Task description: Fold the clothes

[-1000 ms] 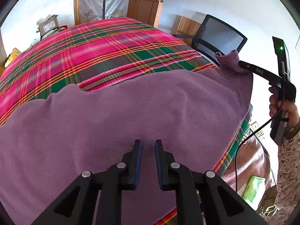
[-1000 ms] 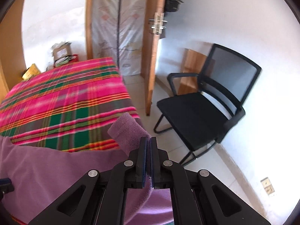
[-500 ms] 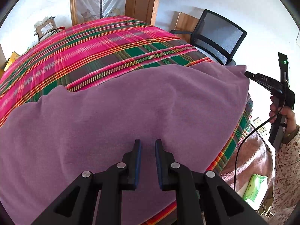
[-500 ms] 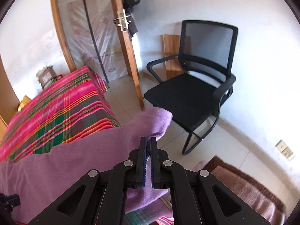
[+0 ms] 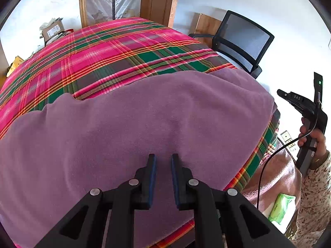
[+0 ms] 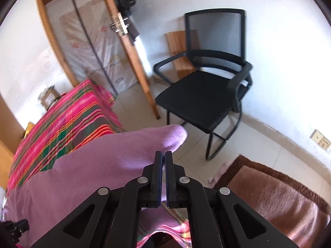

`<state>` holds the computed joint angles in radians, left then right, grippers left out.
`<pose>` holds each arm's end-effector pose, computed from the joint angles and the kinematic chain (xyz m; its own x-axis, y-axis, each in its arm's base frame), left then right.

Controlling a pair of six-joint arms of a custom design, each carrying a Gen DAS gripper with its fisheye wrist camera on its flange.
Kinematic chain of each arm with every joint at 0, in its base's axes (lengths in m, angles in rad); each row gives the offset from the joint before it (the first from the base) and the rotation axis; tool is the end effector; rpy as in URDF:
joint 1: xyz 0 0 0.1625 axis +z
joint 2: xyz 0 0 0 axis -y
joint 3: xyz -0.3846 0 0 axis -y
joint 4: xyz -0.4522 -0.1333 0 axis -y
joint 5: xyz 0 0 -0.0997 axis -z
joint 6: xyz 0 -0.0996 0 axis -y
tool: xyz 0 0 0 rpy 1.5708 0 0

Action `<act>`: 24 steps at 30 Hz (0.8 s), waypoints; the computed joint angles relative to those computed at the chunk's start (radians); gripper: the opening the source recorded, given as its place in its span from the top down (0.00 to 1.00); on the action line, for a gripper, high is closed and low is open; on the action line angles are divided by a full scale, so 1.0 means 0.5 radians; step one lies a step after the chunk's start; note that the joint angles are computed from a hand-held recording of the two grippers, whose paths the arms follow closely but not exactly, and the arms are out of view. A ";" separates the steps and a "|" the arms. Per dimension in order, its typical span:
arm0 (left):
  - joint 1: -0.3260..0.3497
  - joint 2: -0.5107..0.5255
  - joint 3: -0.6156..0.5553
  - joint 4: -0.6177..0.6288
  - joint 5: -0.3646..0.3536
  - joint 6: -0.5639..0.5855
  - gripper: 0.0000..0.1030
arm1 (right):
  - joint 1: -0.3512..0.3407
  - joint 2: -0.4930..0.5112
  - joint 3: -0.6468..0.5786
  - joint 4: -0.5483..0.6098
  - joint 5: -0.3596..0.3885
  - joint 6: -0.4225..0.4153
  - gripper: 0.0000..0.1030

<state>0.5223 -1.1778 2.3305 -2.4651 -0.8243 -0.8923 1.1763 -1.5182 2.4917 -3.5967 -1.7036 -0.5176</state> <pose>-0.2539 -0.3780 0.0084 -0.7878 0.0781 -0.6110 0.3579 0.8654 -0.3507 -0.0466 -0.4244 0.2103 -0.8510 0.1970 0.4868 -0.2654 0.6385 -0.7224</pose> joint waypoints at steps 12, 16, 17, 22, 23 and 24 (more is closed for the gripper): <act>-0.005 -0.079 0.052 0.012 -0.003 -0.040 0.86 | 0.103 0.019 0.005 0.122 0.110 -0.205 0.95; 0.023 -0.142 0.104 -0.058 -0.023 -0.060 0.86 | 0.056 0.059 -0.032 0.163 0.098 -0.123 0.80; 0.031 -0.151 0.111 -0.078 -0.032 -0.060 0.86 | 0.019 0.038 -0.057 0.250 0.117 -0.028 0.78; 0.030 -0.134 0.096 -0.057 -0.027 -0.056 0.86 | -0.154 -0.068 -0.125 0.604 0.398 0.213 0.68; 0.030 -0.129 0.092 -0.054 -0.026 -0.056 0.86 | -0.168 -0.073 -0.129 0.638 0.447 0.201 0.66; 0.032 -0.127 0.089 -0.052 -0.025 -0.056 0.86 | -0.191 -0.086 -0.141 0.727 0.526 0.180 0.66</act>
